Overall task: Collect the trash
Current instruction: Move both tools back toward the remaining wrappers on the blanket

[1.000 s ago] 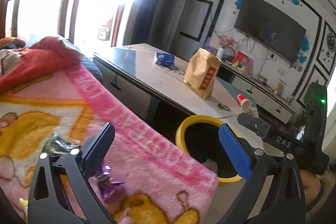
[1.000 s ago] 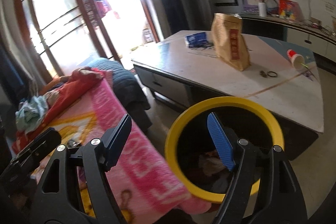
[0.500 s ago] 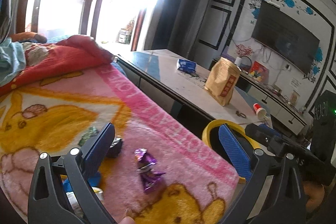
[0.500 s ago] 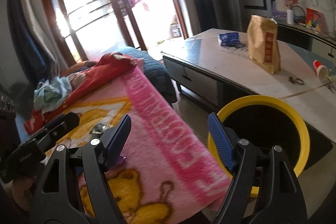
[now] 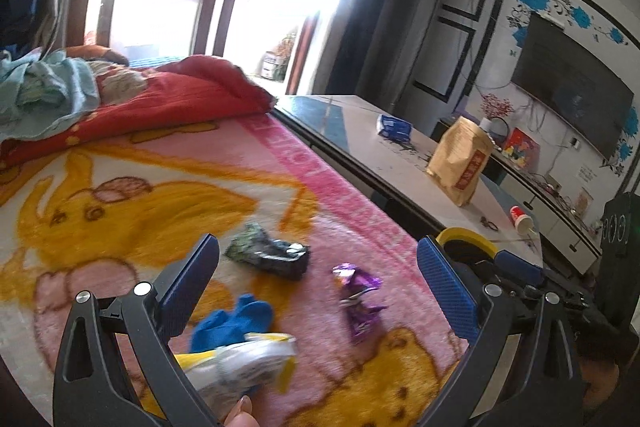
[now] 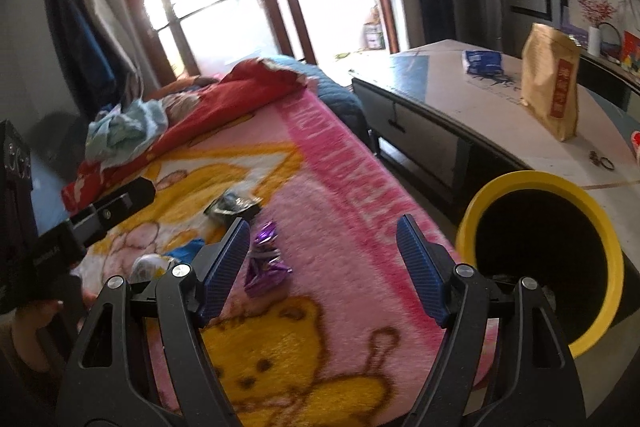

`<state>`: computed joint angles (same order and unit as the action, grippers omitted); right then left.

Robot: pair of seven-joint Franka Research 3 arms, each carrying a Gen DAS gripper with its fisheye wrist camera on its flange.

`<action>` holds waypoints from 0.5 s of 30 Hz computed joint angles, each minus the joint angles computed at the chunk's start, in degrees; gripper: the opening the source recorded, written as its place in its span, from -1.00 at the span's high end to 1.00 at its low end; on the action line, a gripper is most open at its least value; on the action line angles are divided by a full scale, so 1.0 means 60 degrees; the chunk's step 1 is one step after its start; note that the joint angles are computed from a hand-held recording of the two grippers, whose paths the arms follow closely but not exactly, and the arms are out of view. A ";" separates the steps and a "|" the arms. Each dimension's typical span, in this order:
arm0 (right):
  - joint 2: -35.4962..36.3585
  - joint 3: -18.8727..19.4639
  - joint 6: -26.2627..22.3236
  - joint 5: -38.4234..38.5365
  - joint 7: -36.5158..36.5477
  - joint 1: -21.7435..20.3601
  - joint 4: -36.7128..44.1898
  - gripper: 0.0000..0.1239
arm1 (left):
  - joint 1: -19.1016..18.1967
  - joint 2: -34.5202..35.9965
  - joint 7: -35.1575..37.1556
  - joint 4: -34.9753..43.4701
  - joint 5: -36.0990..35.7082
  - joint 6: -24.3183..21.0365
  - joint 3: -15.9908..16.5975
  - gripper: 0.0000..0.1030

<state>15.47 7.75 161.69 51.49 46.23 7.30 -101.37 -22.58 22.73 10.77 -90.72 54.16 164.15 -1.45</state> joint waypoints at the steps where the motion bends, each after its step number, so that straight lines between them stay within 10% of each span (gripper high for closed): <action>1: 0.0040 0.0006 -0.0073 -0.0050 0.0015 0.0019 0.0032 -0.09 | 0.0023 -0.0085 -0.0061 -0.0145 0.0005 0.0020 0.0028 -0.87; 15: 0.1127 -0.0063 -0.1296 -0.1663 0.1096 0.0317 0.1039 -0.09 | 0.0905 -0.1306 -0.0136 -0.2350 0.0052 0.0373 -0.0382 -0.87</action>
